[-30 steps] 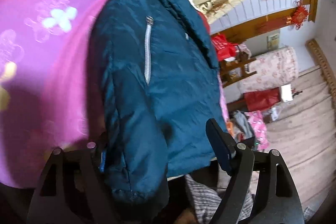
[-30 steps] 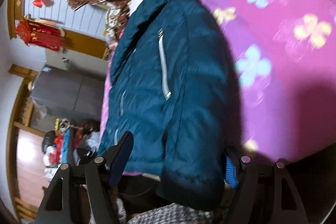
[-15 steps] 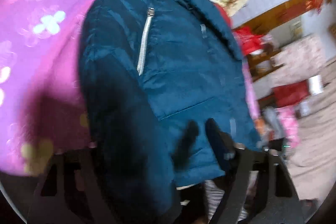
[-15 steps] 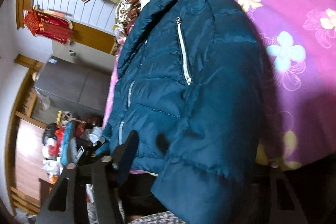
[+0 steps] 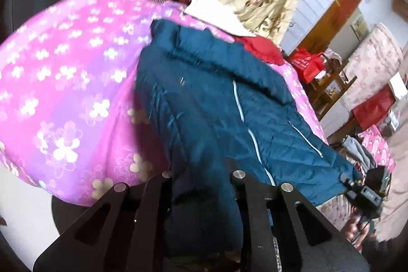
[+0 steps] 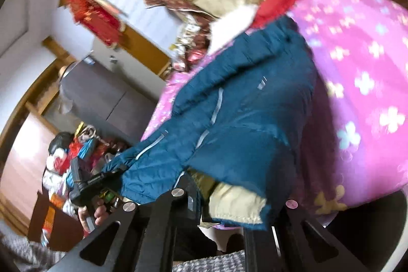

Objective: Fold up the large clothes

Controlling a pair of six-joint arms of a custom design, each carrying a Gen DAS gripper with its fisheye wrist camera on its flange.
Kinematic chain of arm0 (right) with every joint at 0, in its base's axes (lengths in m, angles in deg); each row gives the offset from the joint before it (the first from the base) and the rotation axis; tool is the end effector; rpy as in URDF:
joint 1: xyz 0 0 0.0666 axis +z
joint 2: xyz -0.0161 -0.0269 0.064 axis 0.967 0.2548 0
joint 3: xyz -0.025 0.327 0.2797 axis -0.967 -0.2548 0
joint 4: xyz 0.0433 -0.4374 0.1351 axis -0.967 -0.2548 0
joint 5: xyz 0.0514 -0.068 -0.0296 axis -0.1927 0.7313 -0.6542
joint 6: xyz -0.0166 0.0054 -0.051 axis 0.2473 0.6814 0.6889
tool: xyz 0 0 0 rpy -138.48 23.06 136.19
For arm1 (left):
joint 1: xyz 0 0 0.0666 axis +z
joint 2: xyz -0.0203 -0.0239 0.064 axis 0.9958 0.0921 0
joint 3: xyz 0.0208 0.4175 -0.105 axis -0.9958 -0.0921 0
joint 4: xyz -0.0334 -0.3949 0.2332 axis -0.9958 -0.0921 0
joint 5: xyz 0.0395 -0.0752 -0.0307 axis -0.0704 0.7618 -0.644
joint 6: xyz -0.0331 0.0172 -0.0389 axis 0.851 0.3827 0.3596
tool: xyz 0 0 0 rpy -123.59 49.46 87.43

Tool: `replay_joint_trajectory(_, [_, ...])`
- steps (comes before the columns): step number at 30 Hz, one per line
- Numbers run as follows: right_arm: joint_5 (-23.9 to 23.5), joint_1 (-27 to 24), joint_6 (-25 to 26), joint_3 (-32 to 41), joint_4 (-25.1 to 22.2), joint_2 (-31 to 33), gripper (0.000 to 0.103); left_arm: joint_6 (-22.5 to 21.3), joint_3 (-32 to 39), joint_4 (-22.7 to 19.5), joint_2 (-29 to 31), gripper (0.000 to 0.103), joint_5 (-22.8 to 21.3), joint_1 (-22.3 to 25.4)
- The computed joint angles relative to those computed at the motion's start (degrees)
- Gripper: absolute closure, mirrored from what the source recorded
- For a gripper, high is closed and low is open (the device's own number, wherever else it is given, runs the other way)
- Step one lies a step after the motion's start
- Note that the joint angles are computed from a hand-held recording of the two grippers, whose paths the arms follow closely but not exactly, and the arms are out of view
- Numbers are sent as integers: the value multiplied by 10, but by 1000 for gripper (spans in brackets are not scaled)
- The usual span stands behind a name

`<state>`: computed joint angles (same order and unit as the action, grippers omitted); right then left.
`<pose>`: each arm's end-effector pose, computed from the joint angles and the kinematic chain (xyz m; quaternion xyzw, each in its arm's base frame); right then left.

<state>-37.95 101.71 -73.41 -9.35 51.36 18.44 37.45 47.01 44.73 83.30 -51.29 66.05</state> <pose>0.3090 0.1627 0.3681 0.0483 0.8411 0.3792 0.3826 0.3800 -0.1358 0.4140 -0.0243 0.9082 -0.2356 0.3451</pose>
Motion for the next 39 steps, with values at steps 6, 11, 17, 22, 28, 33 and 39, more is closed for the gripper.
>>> replay_joint_trajectory(6, [28, 10, 28, 31, -27, 39, 94, -12, 8, -4, 10, 91, -34, -5])
replay_joint_trajectory(11, [46, -7, 73, 87, -51, 85, 94, -23, 27, 7, 36, 91, -63, -2])
replay_joint_trajectory(17, [55, -37, 106, 181, -59, 165, 94, -45, 105, 17, 113, 91, -97, 5])
replay_joint_trajectory(22, [71, -61, 136, 276, -89, 242, 94, -50, 222, -8, 207, 91, -94, 21])
replay_joint_trajectory(28, [91, -94, 150, 416, -135, 359, 94, -49, 395, -90, 337, 91, -128, 32])
replay_joint_trajectory(33, [133, -108, 162, 543, -187, 467, 94, -28, 561, -188, 467, 91, -166, 36])
replay_joint_trajectory(39, [146, -129, 163, 662, -239, 577, 94, -21, 749, -266, 608, 91, -196, 35])
